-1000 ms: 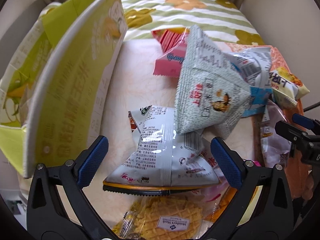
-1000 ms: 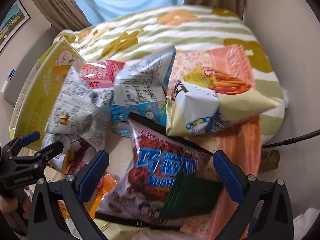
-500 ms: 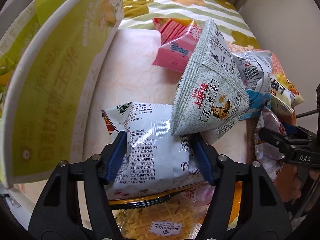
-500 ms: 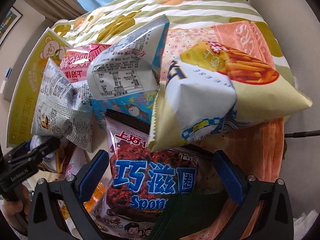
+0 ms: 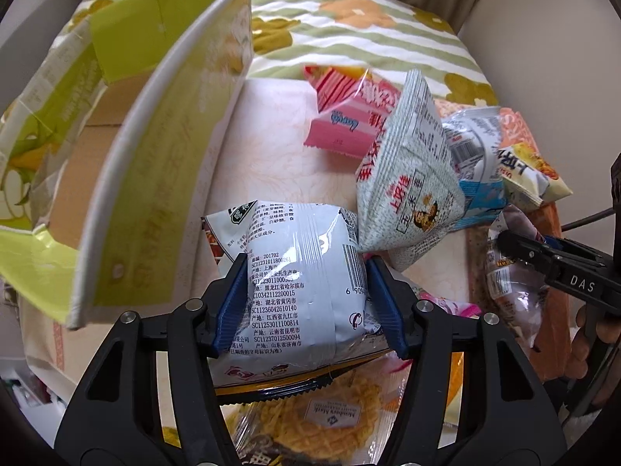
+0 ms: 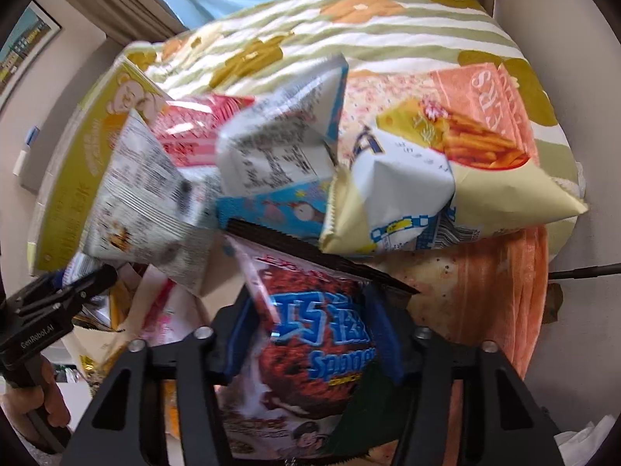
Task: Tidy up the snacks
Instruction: 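Grasp a white snack bag with left gripper while right grasps the blue-red chip bag, then carry both bags over the cardboard box and open both grippers to drop them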
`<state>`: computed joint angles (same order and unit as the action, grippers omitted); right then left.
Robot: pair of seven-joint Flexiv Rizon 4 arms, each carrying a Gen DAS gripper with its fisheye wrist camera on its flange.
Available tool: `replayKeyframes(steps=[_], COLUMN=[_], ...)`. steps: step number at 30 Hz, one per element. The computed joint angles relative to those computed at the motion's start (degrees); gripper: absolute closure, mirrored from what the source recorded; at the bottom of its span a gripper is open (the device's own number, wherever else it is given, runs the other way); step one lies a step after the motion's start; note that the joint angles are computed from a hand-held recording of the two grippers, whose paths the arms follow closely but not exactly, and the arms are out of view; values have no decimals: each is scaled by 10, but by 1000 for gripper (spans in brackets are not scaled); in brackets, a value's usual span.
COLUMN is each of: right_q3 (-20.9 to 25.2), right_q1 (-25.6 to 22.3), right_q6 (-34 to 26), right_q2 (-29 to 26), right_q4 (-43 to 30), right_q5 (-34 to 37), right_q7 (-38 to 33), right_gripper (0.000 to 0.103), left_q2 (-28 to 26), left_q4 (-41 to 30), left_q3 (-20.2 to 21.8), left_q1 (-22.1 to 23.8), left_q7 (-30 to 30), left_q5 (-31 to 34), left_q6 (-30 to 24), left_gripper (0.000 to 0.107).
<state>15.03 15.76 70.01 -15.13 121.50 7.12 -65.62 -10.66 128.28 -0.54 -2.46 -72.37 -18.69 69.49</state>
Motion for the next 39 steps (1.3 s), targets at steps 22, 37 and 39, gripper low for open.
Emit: replayKeyframes(steps=[22, 37, 39], right_q3=[26, 11, 6], right_q1=[18, 66, 82], right_q6=[125, 142, 149], right_q2=[92, 82, 64], right_q4=[26, -48, -68], right_q5=[91, 12, -22], right_q7=[3, 18, 41], right_gripper=[66, 66, 66], left_q2=[126, 160, 157], left_q4=[63, 20, 11], left_q3=[14, 53, 60], left_q1=[-35, -39, -26], left_q7=[138, 247, 268], left_q5=[-186, -298, -312], left_q6=[29, 34, 27], left_gripper=[55, 55, 55])
